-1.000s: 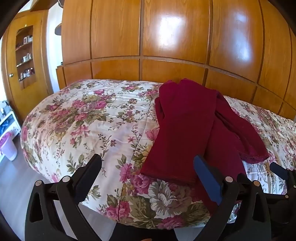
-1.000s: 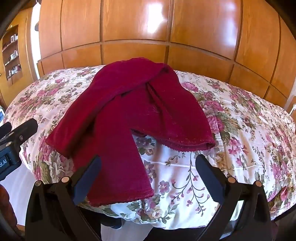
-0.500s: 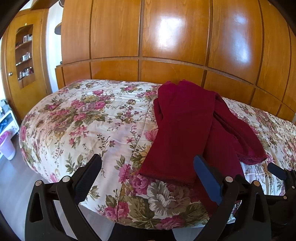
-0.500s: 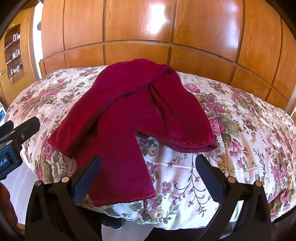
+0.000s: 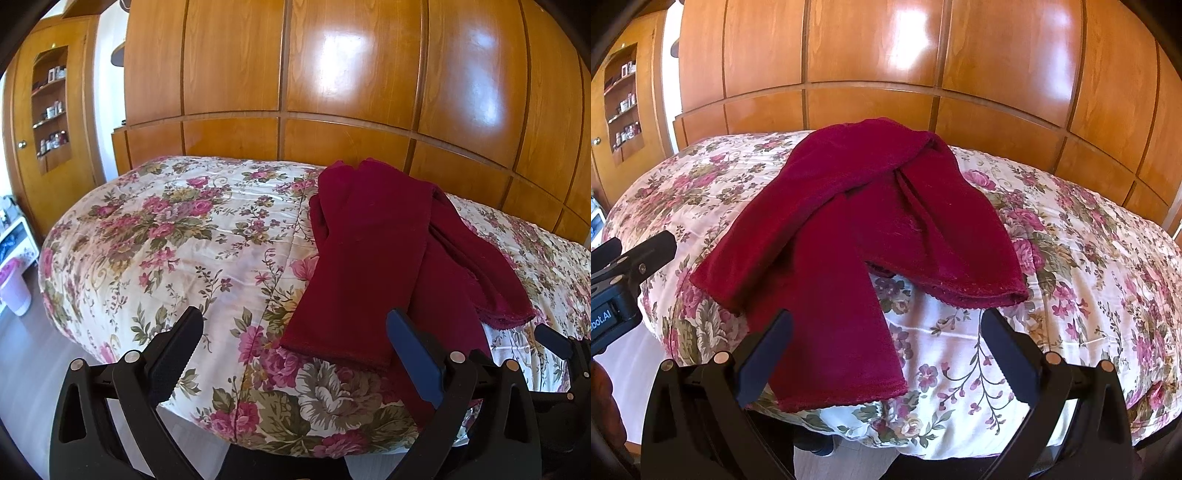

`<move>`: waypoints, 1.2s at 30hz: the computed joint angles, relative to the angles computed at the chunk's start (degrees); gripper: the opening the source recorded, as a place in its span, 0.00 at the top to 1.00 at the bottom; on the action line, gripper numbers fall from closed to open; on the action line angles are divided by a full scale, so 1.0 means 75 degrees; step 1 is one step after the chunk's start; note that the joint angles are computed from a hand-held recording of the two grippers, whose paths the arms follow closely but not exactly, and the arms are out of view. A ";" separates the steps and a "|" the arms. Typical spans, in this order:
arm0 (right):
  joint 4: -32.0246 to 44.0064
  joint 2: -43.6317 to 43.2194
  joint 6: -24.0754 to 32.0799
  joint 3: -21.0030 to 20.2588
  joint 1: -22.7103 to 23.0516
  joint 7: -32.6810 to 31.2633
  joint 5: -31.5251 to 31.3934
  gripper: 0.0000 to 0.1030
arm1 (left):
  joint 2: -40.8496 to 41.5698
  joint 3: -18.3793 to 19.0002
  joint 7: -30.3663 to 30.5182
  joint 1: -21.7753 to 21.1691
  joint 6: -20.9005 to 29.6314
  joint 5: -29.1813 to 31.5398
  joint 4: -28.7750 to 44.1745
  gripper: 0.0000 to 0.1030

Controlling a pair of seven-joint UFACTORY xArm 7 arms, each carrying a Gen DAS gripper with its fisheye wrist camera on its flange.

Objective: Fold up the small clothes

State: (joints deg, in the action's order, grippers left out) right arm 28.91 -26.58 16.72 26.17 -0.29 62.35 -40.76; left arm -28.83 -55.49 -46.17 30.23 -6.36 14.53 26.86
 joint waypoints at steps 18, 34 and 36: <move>0.0046 0.0143 0.0006 -0.0051 0.0042 0.0070 -0.0112 0.02 | -0.0008 -0.0024 0.0029 0.0020 -0.0033 -0.0072 -0.0049 0.04; 0.1978 0.2431 -0.0915 -0.2551 0.1805 -0.4151 0.3747 0.42 | 0.1256 0.2051 0.0281 -0.0987 0.0131 0.0275 -0.0096 0.09; 0.2682 0.3131 -0.0699 -0.2600 0.1894 -0.4678 0.4356 0.42 | 0.1452 0.2605 0.0545 -0.1492 0.0069 0.0160 -0.0144 0.10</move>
State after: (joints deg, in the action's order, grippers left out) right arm 49.03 -3.10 11.47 6.67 13.92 27.27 -8.09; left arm -17.94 -35.96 -42.09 19.04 -5.84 15.73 25.78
